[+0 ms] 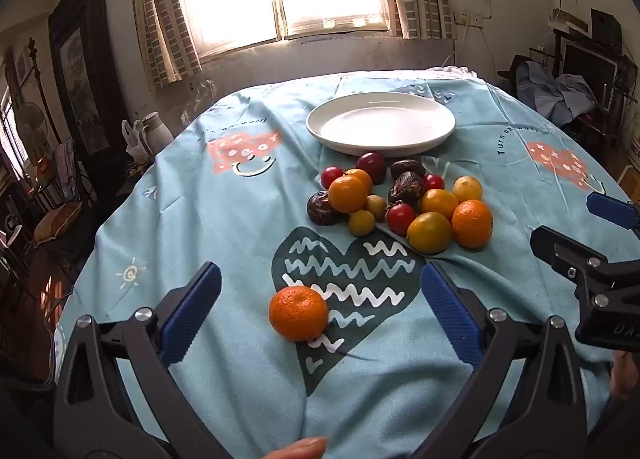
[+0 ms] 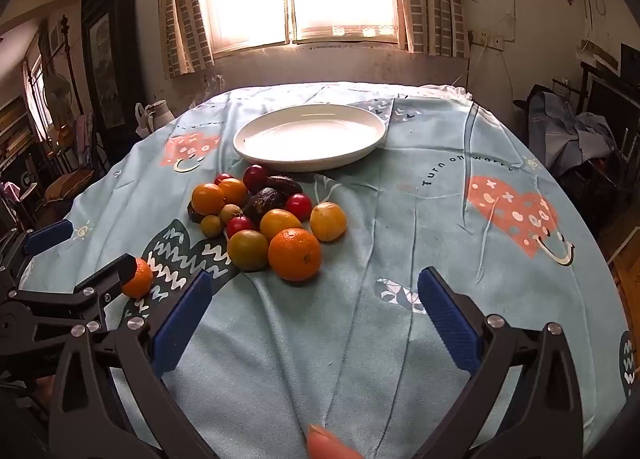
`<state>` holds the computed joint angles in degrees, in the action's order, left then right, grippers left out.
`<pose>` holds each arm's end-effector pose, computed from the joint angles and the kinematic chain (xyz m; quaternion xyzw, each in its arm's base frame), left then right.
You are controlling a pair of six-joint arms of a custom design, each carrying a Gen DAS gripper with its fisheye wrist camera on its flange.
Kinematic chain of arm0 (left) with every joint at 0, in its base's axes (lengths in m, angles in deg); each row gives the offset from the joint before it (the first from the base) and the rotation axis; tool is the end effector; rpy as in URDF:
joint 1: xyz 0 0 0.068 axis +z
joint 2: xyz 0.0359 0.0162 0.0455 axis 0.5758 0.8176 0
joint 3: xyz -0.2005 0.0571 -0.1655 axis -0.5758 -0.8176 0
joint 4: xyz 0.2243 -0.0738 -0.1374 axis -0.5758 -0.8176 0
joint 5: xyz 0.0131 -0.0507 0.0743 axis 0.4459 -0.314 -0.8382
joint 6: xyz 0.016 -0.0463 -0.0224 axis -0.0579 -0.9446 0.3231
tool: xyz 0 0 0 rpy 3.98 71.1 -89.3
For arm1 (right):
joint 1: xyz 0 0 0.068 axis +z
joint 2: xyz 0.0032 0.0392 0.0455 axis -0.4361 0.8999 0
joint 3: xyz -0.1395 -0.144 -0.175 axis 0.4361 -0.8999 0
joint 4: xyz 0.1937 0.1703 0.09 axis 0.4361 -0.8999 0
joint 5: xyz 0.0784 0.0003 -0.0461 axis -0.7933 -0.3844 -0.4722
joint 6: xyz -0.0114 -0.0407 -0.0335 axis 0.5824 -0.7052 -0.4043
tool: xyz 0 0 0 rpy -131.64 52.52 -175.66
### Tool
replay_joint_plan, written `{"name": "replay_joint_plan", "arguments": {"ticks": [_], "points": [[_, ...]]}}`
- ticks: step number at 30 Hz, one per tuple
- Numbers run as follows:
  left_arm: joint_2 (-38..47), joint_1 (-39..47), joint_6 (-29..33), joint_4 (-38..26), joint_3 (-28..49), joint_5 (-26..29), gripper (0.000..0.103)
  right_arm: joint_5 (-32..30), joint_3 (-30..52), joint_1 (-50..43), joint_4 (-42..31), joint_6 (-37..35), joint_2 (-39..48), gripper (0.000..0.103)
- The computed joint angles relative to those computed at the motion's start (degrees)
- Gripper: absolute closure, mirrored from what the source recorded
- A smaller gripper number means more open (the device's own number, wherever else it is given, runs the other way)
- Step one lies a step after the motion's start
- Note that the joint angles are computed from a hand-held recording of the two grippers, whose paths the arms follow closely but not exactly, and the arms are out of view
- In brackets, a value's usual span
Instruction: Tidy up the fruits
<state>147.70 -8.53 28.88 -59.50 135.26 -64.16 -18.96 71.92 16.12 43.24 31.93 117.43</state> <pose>0.2748 -0.2534 0.1074 0.3167 0.8416 -0.0736 0.4312 0.1900 0.1378 0.1573 0.2321 0.8781 -0.0632 0.4136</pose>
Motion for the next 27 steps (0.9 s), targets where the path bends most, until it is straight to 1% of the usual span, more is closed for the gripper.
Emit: {"name": "replay_joint_plan", "arguments": {"ticks": [12,13,15,19,26,27], "points": [[-0.31,0.12,-0.24,-1.33,0.23,0.06,0.002,-0.29,0.14,-0.06,0.21,-0.07,0.79,0.001],[-0.54,0.16,-0.32,-1.46,0.09,0.14,0.002,0.0,0.64,0.55,-1.78,0.67,-0.24,0.001],[-1.25,0.22,-0.44,-1.48,-0.52,0.31,0.002,0.16,0.86,1.04,-2.7,1.19,-0.64,0.001],[-0.76,0.33,-0.31,-1.29,-0.69,0.32,0.002,-0.19,0.54,0.36,-0.69,0.37,0.45,0.001],[0.7,0.29,-0.34,-1.38,0.56,0.33,0.002,-0.03,1.35,1.25,-1.47,1.34,1.15,0.001],[0.65,0.31,-0.39,-1.35,0.46,0.37,0.002,-0.58,0.63,0.31,-0.05,-0.16,0.62,0.001]]}}
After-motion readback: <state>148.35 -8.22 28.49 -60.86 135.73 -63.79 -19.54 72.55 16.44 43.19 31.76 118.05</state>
